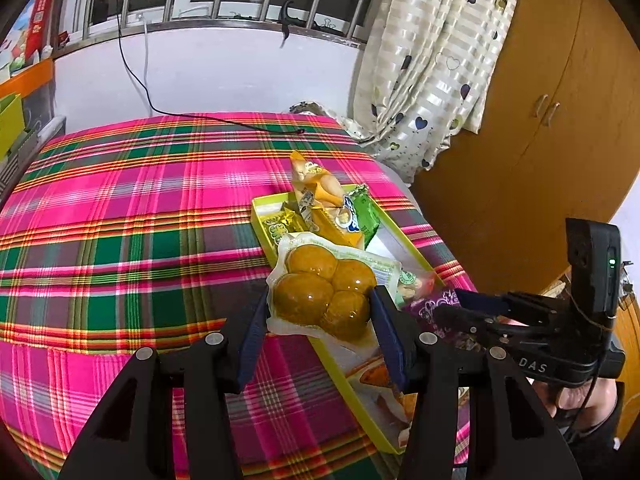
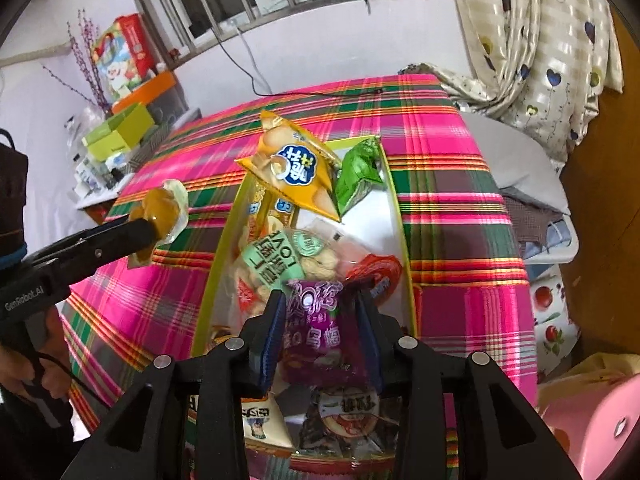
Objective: Organize snacks
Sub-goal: 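Release the purple bag into the box with the right tool while the left tool releases the pastry tray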
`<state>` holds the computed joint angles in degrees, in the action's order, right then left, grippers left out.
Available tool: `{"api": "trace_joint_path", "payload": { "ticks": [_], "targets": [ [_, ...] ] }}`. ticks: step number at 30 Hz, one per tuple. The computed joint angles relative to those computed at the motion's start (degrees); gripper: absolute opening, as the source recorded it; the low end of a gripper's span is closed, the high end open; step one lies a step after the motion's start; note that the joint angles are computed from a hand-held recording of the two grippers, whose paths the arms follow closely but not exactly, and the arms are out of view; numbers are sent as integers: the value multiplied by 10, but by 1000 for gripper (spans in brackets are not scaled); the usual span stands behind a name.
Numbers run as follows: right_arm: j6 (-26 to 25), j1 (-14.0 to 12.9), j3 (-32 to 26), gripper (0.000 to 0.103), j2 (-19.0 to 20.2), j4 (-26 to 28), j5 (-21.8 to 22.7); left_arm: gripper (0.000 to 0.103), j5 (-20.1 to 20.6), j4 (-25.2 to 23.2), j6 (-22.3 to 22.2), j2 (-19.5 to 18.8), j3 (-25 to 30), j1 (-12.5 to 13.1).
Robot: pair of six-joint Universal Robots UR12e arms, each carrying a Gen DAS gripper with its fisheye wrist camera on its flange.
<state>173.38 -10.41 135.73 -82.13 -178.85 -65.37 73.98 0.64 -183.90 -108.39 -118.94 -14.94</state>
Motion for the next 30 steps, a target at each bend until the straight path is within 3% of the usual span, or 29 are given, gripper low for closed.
{"api": "trace_joint_path", "payload": {
  "ticks": [10,24,30],
  "targets": [
    [11,-19,12,37,-8,-33,19,52,0,-18,15,-14,25,-14],
    [13,-32,14,37,-5,-38,31,53,-19,-87,34,-53,88,-35],
    [13,-33,15,37,-5,-38,33,55,-27,-66,29,-51,81,-31]
  ]
}}
